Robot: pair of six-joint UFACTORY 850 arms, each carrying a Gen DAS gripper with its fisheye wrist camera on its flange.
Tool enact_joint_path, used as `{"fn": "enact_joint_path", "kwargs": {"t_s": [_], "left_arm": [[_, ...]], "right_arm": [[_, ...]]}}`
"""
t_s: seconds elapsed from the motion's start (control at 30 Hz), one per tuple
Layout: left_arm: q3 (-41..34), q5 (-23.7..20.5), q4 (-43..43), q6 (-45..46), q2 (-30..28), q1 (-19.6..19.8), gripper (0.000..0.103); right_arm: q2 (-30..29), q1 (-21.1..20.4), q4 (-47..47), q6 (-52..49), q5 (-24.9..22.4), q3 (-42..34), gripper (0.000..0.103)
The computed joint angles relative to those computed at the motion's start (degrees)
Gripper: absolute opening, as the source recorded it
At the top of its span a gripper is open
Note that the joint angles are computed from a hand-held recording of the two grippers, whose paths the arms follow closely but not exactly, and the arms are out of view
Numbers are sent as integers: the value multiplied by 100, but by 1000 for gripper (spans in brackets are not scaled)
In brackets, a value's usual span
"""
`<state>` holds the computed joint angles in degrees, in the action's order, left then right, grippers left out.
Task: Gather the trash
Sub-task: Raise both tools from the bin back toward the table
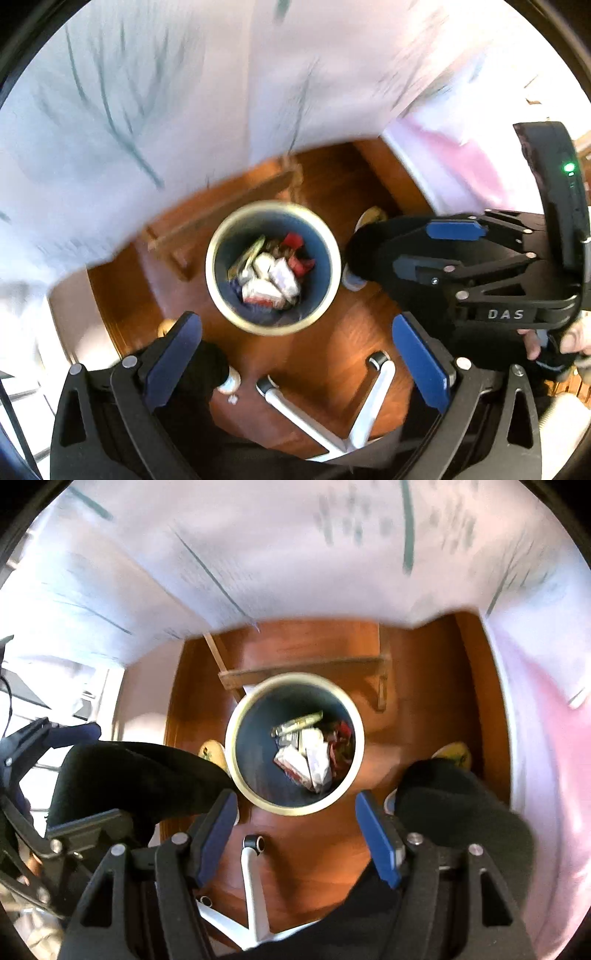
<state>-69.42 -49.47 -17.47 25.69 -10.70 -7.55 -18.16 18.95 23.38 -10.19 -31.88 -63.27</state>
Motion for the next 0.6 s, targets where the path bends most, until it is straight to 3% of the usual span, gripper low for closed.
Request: {"fn": "enact_joint_path", "kwargs": {"t_s": [0.27, 0.37, 0.6], "left_arm": [[-566, 117, -1058, 837, 541, 194, 102], [-859, 220, -1336, 999, 563, 341, 102], [-1842, 248, -1985, 976, 146, 824, 102]], "right_arm": [[905, 253, -1103, 269, 143, -155, 67], [1068, 207, -553, -215, 27, -472, 67], [925, 159, -379, -301, 53, -1413, 67]]}}
